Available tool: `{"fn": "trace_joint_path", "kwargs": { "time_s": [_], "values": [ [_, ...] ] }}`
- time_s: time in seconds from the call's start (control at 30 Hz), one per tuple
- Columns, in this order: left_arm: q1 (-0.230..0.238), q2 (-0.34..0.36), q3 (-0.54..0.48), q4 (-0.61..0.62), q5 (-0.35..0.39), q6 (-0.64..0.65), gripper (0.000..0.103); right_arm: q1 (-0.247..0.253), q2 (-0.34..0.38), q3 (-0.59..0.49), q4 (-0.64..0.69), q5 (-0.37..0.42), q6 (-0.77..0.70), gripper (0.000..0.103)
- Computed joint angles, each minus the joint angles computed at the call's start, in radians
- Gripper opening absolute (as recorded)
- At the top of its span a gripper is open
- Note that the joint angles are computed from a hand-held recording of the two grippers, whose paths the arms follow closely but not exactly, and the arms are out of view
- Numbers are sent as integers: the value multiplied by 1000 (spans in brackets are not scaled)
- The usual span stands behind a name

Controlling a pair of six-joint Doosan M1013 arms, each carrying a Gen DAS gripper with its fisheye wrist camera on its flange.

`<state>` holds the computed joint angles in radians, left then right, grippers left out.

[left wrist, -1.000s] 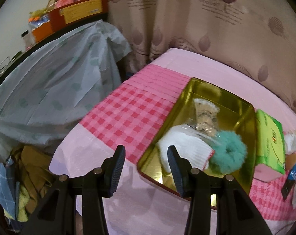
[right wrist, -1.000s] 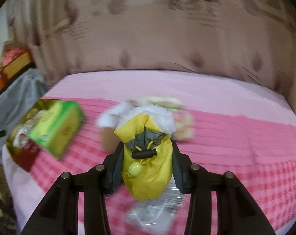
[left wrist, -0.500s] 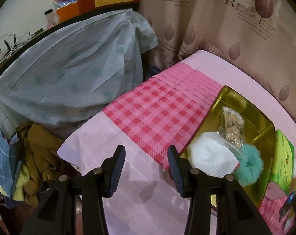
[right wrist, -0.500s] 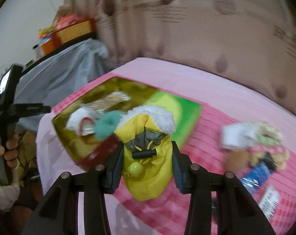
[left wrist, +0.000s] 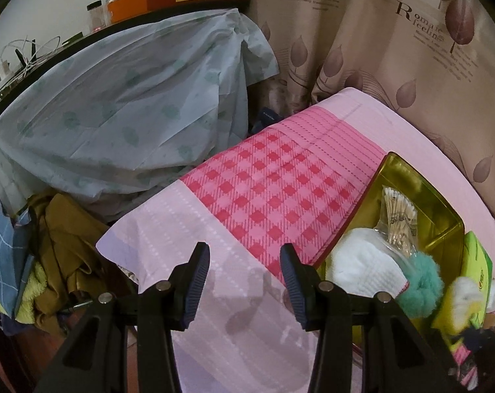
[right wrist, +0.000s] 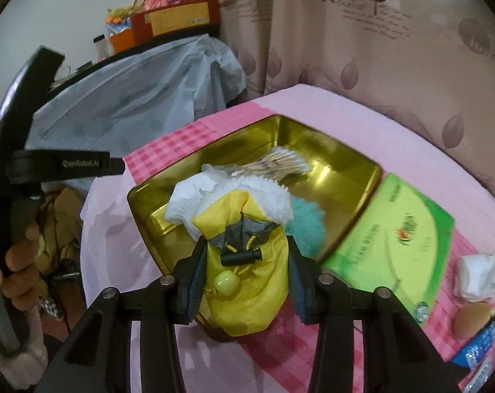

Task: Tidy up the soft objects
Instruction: 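Carry the yellow pouch into the gold tin and open the right gripper, then grasp the white printed packet with the right gripper while the left grasps the blue protein stick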

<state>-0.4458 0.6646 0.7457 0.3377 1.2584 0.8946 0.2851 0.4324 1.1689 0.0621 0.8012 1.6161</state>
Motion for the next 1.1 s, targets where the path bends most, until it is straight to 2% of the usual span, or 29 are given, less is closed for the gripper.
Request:
{"fn": "trace_joint_path", "kwargs": {
  "time_s": [0.27, 0.43, 0.6, 0.67, 0.87, 1.1],
  "values": [
    [-4, -4, 7, 11, -13, 6, 46, 10, 31, -27, -10, 25, 1, 41],
    [-4, 0, 0, 4, -6, 9, 46, 11, 37, -29, -12, 25, 12, 45],
    [-4, 5, -7, -2, -2, 18, 46, 10, 29, -18, 0, 0, 5, 63],
    [-4, 8, -12, -3, 2, 25, 46, 11, 24, -14, -12, -8, 12, 64],
    [-9, 7, -9, 11, -9, 33, 46, 2, -36, 53, -42, -62, 40, 64],
    [-18, -1, 4, 31, -28, 48, 46, -52, -142, 188, -161, -88, 226, 66]
  ]
}}
